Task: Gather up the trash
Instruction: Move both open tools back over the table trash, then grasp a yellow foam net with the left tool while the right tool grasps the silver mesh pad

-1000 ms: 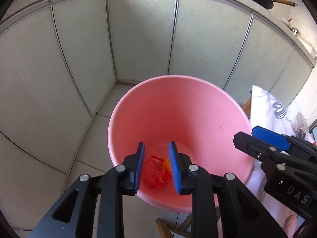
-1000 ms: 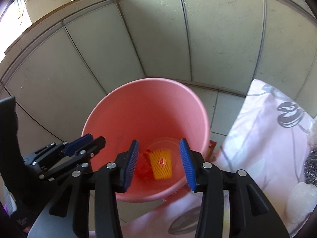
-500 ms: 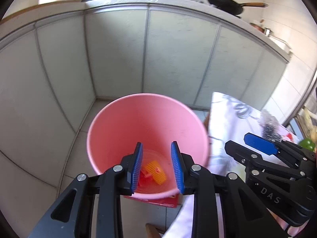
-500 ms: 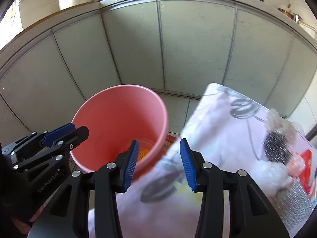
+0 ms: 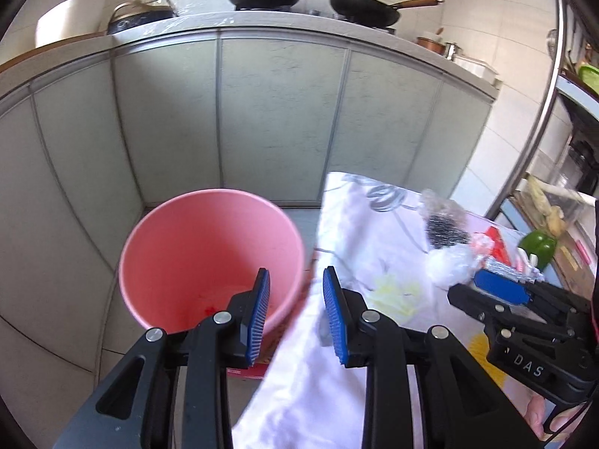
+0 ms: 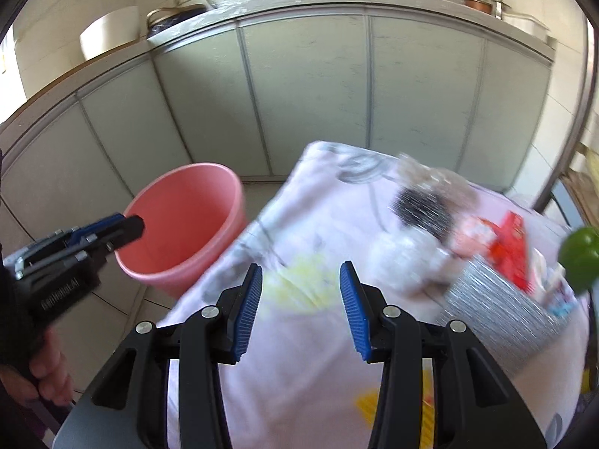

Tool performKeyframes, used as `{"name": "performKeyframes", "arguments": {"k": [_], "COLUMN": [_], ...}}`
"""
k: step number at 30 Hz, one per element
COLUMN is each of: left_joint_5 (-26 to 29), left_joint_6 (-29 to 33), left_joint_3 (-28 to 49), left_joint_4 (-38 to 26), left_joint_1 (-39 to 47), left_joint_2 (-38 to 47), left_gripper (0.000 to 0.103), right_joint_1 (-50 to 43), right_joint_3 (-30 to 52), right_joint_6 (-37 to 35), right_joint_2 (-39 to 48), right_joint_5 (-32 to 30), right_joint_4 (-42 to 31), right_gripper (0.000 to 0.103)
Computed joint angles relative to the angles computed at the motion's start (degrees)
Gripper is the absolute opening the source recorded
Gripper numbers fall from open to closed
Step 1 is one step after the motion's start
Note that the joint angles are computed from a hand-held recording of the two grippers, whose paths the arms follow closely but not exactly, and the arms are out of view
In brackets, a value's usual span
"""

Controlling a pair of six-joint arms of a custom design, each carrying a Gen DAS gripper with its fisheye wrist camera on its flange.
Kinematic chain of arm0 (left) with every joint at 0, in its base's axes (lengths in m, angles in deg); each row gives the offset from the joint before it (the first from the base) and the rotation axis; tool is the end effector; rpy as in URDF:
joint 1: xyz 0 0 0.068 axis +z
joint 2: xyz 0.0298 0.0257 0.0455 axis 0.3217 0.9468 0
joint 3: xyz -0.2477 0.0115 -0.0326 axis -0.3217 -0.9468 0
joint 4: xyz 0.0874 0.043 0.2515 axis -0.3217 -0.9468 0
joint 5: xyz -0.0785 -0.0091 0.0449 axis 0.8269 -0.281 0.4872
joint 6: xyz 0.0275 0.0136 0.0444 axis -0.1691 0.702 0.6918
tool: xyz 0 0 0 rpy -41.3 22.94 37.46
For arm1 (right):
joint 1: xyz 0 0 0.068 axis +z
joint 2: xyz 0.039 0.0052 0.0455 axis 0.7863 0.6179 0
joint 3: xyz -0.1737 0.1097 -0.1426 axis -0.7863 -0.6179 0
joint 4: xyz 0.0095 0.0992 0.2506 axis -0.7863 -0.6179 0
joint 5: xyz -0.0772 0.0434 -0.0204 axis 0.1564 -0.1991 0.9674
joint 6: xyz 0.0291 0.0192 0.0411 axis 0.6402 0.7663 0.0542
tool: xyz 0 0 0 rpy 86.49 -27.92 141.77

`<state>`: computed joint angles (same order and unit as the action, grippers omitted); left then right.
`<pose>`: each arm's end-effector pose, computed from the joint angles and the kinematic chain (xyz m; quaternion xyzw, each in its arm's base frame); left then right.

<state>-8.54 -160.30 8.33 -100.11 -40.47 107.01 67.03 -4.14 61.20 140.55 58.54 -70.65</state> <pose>0.1829 -0.2570 0.1477 -0.2403 0.8849 0.0400 0.3971 0.3364 0.1034 0.1013 -0.2975 0.8795 0.1560 0.3372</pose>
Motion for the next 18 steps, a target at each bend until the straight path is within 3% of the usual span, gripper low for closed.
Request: {"name": "performKeyframes", "arguments": {"k": [3, 8, 11, 18], "left_joint_5": [-0.6, 0.0, 1.0, 4.2], "left_joint_6": [1.7, 6.1, 8.6, 13.9], "left_joint_3": [2.8, 7.3, 10.4, 14.7], "left_joint_4": [0.8, 2.6, 3.9, 9.0], "left_joint_1": [-0.9, -1.6, -2.0, -2.4], "left_joint_2": [2.2, 6.3, 9.4, 15.6], "left_gripper": [0.028, 0.028, 0.028, 0.028], "right_joint_1": [-3.0, -10.6, -13.6, -23.7], "right_joint_3": [-1.5, -5.7, -8.0, -7.2], "right_joint_6": [-1.2, -3.0, -3.5, -5.0], "right_joint_2": [-1.1, -3.7, -4.0, -0.3], "right_joint_5": [-0.2, -6.0, -4.4, -6.5], "right_joint_4": [-0.2, 1.1, 3.7, 2.2], "right_gripper": [0.044, 0.044, 0.044, 0.044]}}
